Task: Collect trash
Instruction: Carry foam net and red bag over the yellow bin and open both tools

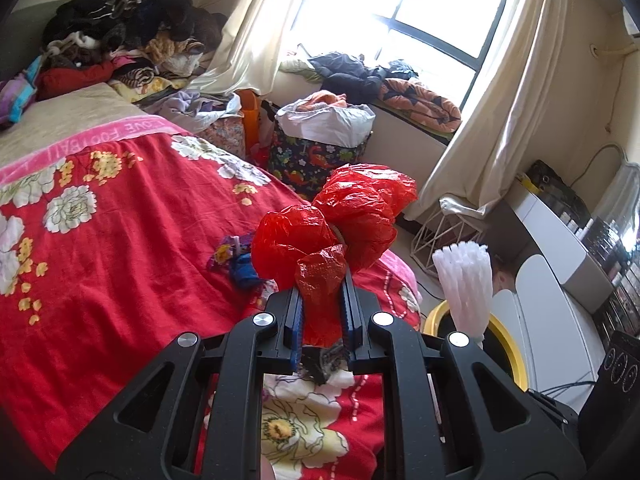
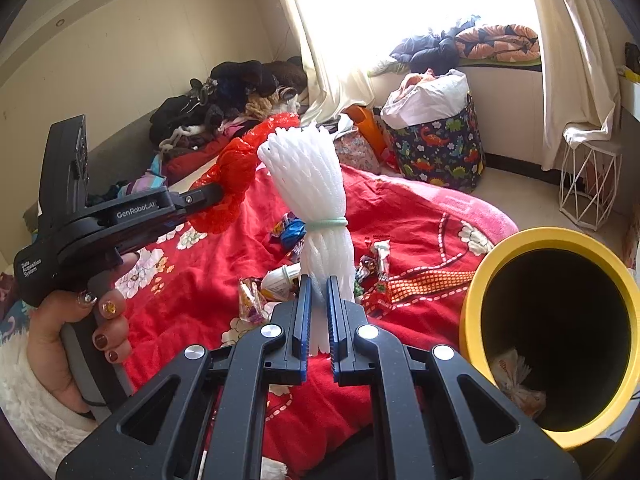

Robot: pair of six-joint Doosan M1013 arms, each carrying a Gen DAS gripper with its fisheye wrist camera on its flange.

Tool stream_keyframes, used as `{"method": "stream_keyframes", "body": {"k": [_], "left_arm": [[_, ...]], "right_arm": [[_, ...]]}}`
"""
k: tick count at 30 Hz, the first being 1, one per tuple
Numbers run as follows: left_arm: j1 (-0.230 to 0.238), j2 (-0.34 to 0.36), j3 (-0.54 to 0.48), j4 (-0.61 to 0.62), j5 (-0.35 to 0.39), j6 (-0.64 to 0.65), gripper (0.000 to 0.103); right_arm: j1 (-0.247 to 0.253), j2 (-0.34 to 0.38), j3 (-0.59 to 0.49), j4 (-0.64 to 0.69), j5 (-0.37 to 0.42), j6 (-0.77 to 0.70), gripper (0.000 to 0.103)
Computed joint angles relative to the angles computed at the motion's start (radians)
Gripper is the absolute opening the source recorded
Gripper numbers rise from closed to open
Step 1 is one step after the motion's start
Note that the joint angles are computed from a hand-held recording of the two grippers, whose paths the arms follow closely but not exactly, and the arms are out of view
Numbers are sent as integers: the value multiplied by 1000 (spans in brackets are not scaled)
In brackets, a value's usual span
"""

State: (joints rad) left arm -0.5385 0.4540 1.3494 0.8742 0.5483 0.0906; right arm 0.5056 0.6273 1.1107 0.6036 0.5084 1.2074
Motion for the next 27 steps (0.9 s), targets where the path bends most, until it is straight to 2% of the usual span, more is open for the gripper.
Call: {"method": "stream_keyframes", "body": {"k": [14,27], "left_arm": [[-26,32,-54,-90,-24,153,10],[-46,68,-113,-190,-33,299,10]], "right_arm": [[-27,-32,49,-38,-81,69,8],[-63,-63,108,-145,-159,234,8]]}}
